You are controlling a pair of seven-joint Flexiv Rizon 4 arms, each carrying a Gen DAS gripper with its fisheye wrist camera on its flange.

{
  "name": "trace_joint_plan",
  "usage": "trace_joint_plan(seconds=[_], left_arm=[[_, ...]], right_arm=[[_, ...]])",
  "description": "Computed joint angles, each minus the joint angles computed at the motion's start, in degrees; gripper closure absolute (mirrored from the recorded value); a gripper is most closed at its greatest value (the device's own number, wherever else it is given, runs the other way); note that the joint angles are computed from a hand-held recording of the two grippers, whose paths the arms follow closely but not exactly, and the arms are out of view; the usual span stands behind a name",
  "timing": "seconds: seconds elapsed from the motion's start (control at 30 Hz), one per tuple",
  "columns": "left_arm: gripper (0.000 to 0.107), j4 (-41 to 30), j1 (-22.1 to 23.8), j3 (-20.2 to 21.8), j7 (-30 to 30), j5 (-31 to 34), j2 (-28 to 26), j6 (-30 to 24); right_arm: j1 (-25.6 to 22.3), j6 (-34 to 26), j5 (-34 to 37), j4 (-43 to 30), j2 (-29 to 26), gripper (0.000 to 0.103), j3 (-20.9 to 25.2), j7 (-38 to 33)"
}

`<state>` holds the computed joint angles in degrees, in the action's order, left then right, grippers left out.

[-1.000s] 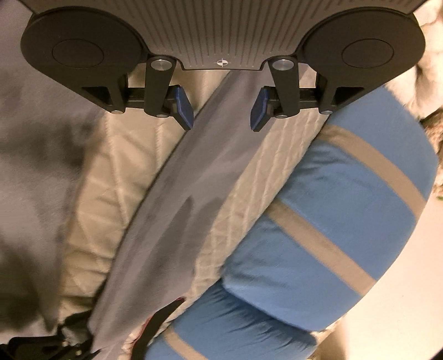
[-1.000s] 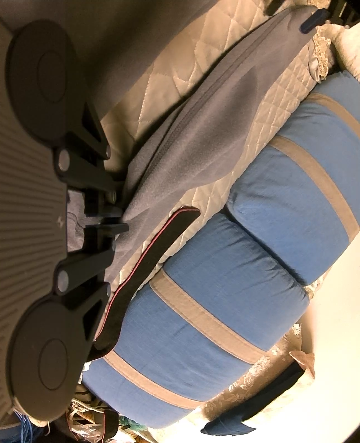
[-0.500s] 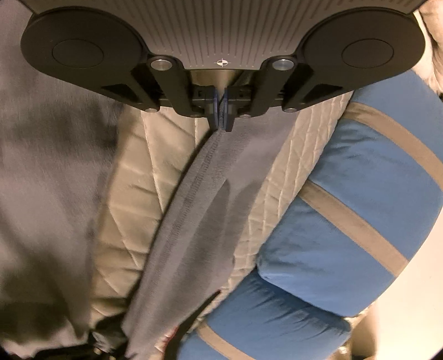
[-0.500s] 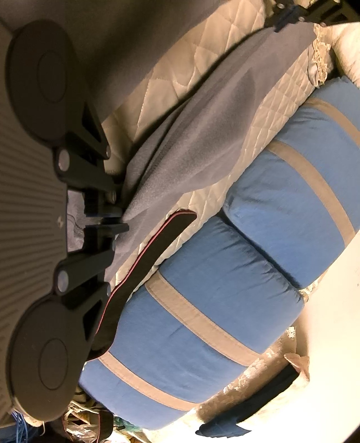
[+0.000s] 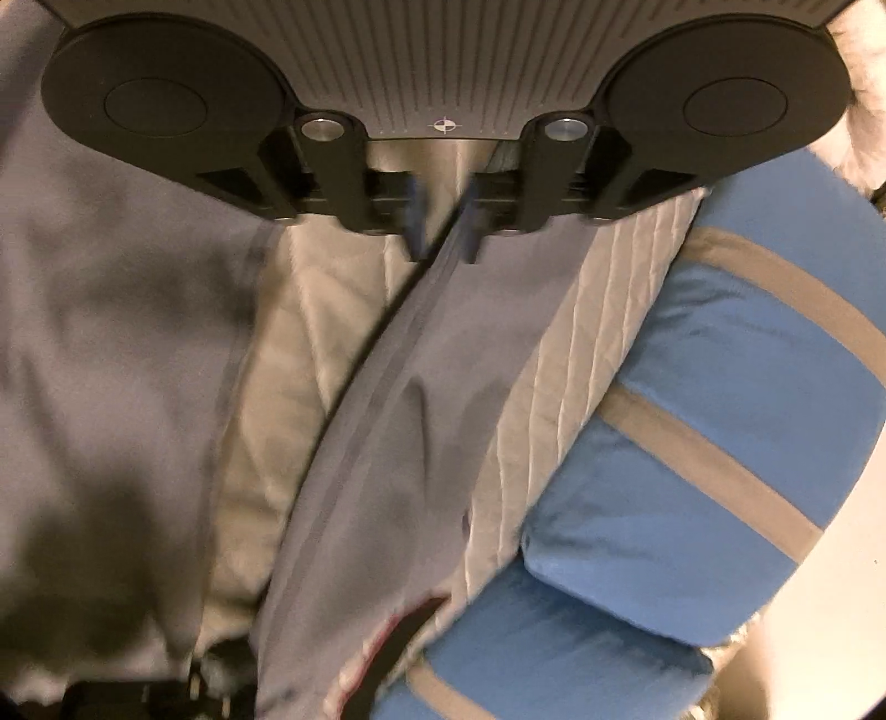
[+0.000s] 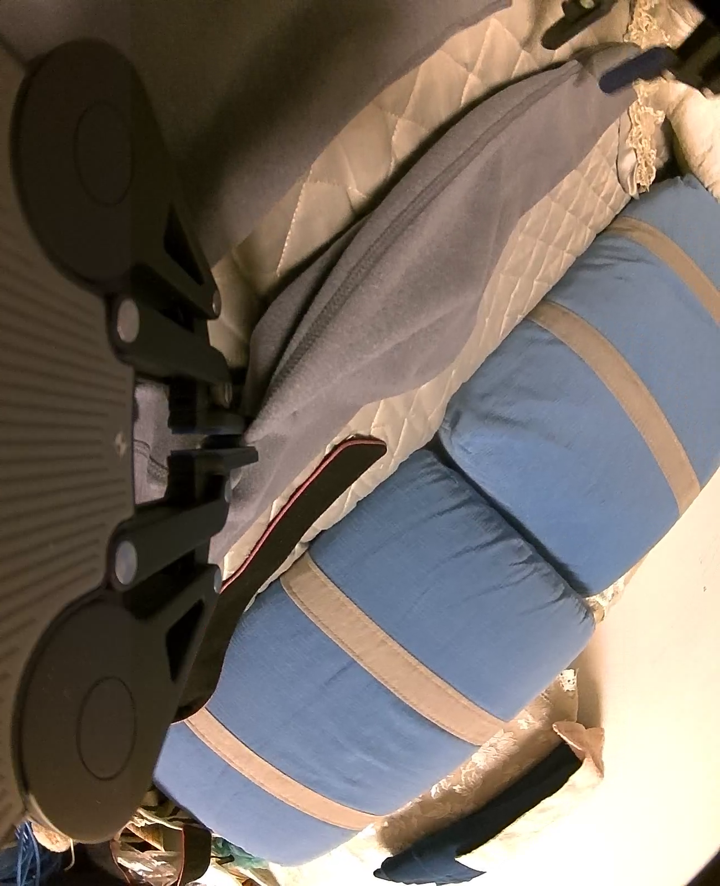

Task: Fold clothes

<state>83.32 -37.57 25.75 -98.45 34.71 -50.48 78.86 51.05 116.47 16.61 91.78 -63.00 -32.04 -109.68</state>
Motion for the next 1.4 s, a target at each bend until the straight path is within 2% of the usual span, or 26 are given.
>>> trace_joint_plan(seconds=[0.03,0.1,0.2,0.37,0.47,0.57,0.6,0.63,0.7,0.73,0.8,0.9,1.03,1.17,1.23,1.4], left_arm=[[0.066,0.8,1.5,-1.6,-0.1,-0.4,0.5,2.9],[0.063,1.6,3.9,-4.4,1.0,-2.4,0.6,7.8],[0.063,0.6,5.4,-7.0,3.7,-5.4,-0.6,9.9],[0.063,-3.7,5.5,-7.9,7.5,-10.7,-4.4,8.0],[0.063,-5.8,4.2,-6.3,9.5,-13.3,-5.9,5.1],[0.065,-5.7,5.5,-7.8,11.7,-15.8,-6.4,6.1],[0.068,-5.5,5.8,-8.2,12.5,-16.6,-6.5,6.5],[0.077,-5.5,5.9,-8.3,13.0,-17.4,-6.8,7.0],[0.086,-5.5,5.6,-8.0,13.6,-19.1,-7.2,7.7],[0.094,-5.5,5.3,-7.7,13.6,-20.0,-7.3,8.1],[0.102,-5.5,3.3,-4.6,12.3,-21.3,-8.1,9.9],[0.103,-5.3,-0.7,1.4,10.5,-23.1,-9.4,12.2],[0.103,-4.7,-8.3,13.1,7.7,-26.2,-12.8,15.2],[0.103,-3.9,-15.0,23.3,8.1,-28.9,-17.0,15.1],[0.103,-3.4,-17.1,26.0,10.2,-29.3,-18.3,13.5],[0.103,-3.7,-18.7,26.7,14.7,-26.6,-19.2,8.3]], right_arm=[[0.0,0.0,0.0,-0.1,0.0,0.084,0.0,0.0],[0.0,0.0,0.0,0.0,0.0,0.084,0.0,-0.1],[-0.1,0.0,-0.1,0.0,0.0,0.084,0.1,-0.1],[0.0,-0.1,-0.1,0.1,0.0,0.084,0.0,-0.2],[-0.1,-0.2,-0.3,0.0,0.0,0.084,0.0,-0.3],[-0.3,-0.1,-0.5,0.0,0.0,0.084,0.1,-0.4],[-0.3,-0.1,-0.5,0.0,0.0,0.084,0.1,-0.4],[-0.4,0.0,-0.6,0.0,0.0,0.084,0.2,-0.4],[-0.6,0.1,-0.8,0.0,0.1,0.084,0.5,-0.6],[-0.9,0.3,-1.1,0.1,0.3,0.084,0.9,-0.7],[-1.5,1.1,-1.5,0.3,0.7,0.084,1.8,-1.1],[-2.7,2.3,-2.4,0.7,1.5,0.084,3.9,-2.3],[-4.8,3.8,-4.0,1.5,3.2,0.084,7.7,-4.2],[-8.5,3.2,-7.9,3.0,5.9,0.084,13.1,-5.5],[-9.5,1.8,-9.8,3.9,6.9,0.084,14.5,-6.0],[-10.0,-1.8,-13.1,5.9,8.6,0.086,15.1,-6.1]])
